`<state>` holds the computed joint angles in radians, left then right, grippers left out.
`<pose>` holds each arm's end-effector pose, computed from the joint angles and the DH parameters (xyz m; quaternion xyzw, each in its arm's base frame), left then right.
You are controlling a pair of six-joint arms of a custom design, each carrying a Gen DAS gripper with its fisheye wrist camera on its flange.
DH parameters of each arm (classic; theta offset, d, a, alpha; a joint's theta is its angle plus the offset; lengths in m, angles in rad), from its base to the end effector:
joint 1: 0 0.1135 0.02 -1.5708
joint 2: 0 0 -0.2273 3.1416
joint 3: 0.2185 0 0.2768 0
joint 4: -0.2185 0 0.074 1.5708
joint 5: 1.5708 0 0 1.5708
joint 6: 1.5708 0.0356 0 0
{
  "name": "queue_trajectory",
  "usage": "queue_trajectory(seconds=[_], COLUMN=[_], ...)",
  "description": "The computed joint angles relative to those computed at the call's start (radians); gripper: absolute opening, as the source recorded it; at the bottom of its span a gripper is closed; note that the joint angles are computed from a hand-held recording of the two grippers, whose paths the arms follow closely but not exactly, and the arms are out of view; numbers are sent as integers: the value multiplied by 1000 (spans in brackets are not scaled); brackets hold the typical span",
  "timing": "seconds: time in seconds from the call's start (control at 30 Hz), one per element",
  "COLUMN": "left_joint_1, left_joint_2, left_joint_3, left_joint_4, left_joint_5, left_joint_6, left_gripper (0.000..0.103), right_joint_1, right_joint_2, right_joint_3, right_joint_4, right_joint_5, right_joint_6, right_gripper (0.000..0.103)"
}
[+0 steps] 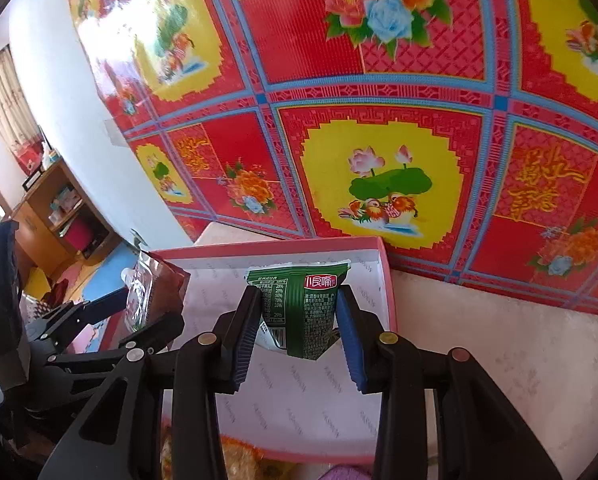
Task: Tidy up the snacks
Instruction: 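Carry the pouch and green packet over the pink box with both grippers, then open both grippers to drop the pouch and green packet into the box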
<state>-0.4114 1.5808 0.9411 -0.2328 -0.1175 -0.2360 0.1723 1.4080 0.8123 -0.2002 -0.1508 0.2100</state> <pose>0.3181 -0.1342 0.1439 0.0622 0.9362 -0.0563 0.3413 0.3113 0.0596 0.1578 -0.0110 0.9236 0.1401 0.3566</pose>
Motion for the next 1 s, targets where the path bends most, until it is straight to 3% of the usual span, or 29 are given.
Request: queue_trajectory(seconds=[0.47, 0.87, 1.0], left_joint_1=[13, 23, 26], left_joint_2=[160, 185, 199], left_joint_3=[108, 117, 132], left_joint_4=[-12, -7, -32], left_joint_5=[2, -8, -23], left_joint_6=[-4, 5, -12], left_gripper=[81, 81, 81], right_joint_1=[1, 5, 6], right_joint_2=[155, 220, 215], right_joint_3=[65, 96, 82], right_joint_4=[55, 77, 97], right_joint_5=[19, 44, 43], right_joint_6=[29, 95, 138], right_gripper=[39, 39, 48])
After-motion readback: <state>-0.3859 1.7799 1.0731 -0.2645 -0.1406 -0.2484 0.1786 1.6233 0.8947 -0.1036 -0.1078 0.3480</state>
